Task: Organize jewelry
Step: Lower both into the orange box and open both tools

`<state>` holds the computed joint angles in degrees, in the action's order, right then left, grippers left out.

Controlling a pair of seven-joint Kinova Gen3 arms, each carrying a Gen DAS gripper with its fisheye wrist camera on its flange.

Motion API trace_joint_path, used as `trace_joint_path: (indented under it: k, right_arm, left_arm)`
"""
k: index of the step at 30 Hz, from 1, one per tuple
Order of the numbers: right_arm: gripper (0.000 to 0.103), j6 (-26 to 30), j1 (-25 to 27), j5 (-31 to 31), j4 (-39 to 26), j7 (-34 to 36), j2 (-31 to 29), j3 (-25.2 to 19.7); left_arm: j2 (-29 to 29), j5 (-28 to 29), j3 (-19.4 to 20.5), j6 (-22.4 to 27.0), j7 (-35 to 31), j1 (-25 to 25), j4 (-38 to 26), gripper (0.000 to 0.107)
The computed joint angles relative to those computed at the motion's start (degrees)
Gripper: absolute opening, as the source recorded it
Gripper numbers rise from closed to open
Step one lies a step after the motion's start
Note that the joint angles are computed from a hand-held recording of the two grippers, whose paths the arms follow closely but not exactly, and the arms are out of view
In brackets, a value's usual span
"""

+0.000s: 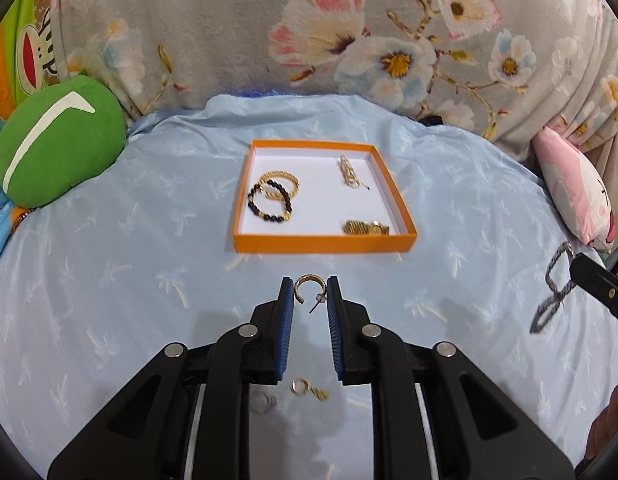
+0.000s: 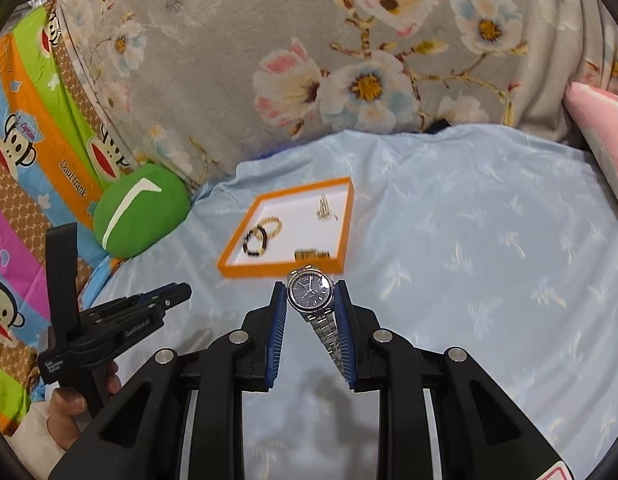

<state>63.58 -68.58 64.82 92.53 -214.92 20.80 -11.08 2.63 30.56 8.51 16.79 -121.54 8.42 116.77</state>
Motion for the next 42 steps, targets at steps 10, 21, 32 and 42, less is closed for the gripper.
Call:
trace_joint_path:
  k: [10, 21, 32, 42]
  right_arm:
    - [0.023, -13.6, 9.1, -0.4, -6.7, 10.4, 4.9, 5.2]
    - [0.023, -22.1, 14.9, -9.7, -17.5, 23.8, 14.6, 11.4]
    - [0.024, -27.7, 17.0, -20.1, -21.3, 31.8, 20.1, 16.2]
    - [0.029, -28.4, 7.8, -16.2, -11.6, 23.0, 13.0, 24.8]
  left_arm:
    - [9.6, -11.0, 0.2, 0.0, 11.4, 1.2, -11.9, 0.016]
    - [22.5, -23.2, -1.6, 2.2, 22.8, 6.5, -27.0, 0.016]
    - [29.6, -28.1, -2.7, 5.4, 28.7, 8.6, -34.2, 0.017]
    - [24.1, -28.5, -1.6, 0.2, 30.1, 6.6, -27.7, 0.059]
